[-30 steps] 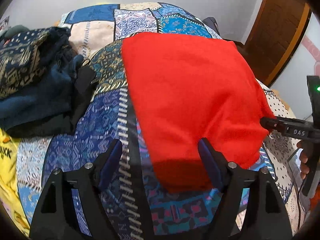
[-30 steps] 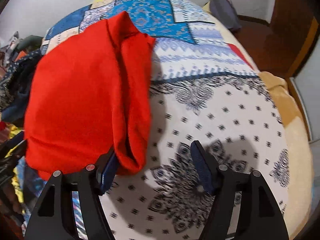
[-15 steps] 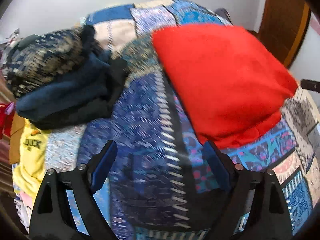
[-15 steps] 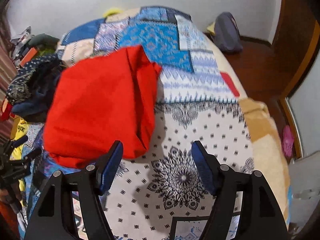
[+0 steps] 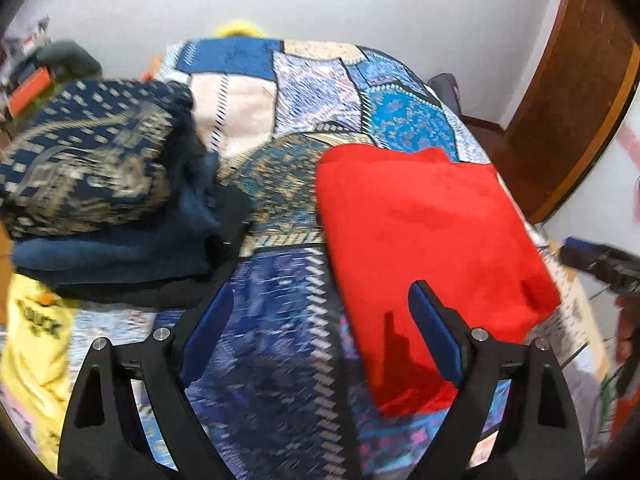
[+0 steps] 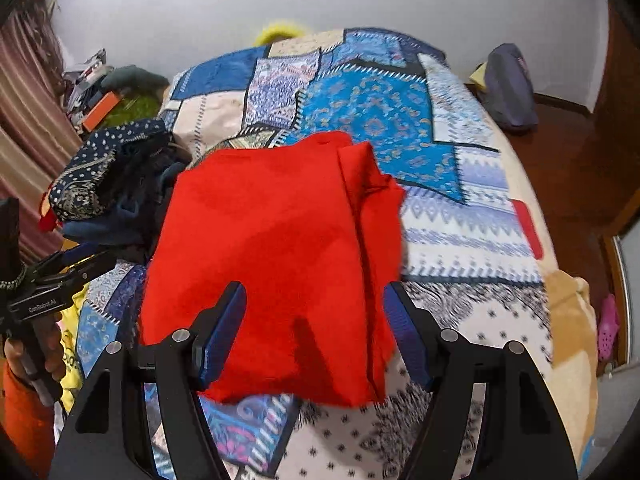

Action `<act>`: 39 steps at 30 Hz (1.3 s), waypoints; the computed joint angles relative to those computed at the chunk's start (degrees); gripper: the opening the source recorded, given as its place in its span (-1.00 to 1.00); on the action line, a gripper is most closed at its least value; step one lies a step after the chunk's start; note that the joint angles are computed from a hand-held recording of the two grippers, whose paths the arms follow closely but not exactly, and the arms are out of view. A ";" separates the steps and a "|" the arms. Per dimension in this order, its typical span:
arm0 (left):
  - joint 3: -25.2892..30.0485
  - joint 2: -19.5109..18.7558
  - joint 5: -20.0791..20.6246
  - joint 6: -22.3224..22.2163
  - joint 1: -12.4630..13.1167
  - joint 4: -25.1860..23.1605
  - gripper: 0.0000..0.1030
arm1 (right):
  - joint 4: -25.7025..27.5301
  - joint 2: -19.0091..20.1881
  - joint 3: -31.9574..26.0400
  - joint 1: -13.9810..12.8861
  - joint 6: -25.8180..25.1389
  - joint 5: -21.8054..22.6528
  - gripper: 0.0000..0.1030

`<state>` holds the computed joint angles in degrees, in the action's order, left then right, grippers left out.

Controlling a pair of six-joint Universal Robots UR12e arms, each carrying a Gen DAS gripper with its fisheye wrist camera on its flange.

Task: Fold large clothes

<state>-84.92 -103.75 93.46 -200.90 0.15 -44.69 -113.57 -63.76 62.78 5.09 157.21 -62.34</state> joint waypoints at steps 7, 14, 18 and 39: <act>2.20 -3.31 -11.25 -1.72 1.78 -2.11 0.73 | 5.12 4.94 -5.69 0.17 2.44 0.88 0.31; 2.36 -5.56 -23.14 -3.23 4.15 -0.72 0.73 | 18.98 10.83 -14.19 -1.64 0.82 7.47 0.39; 1.62 -7.10 -30.76 -6.27 5.74 2.62 0.80 | 22.71 12.03 -15.22 -2.22 -2.49 11.38 0.47; -1.63 -7.25 -41.40 -16.01 8.62 15.05 -0.32 | 29.90 12.71 -17.29 -2.78 -3.44 20.98 -0.43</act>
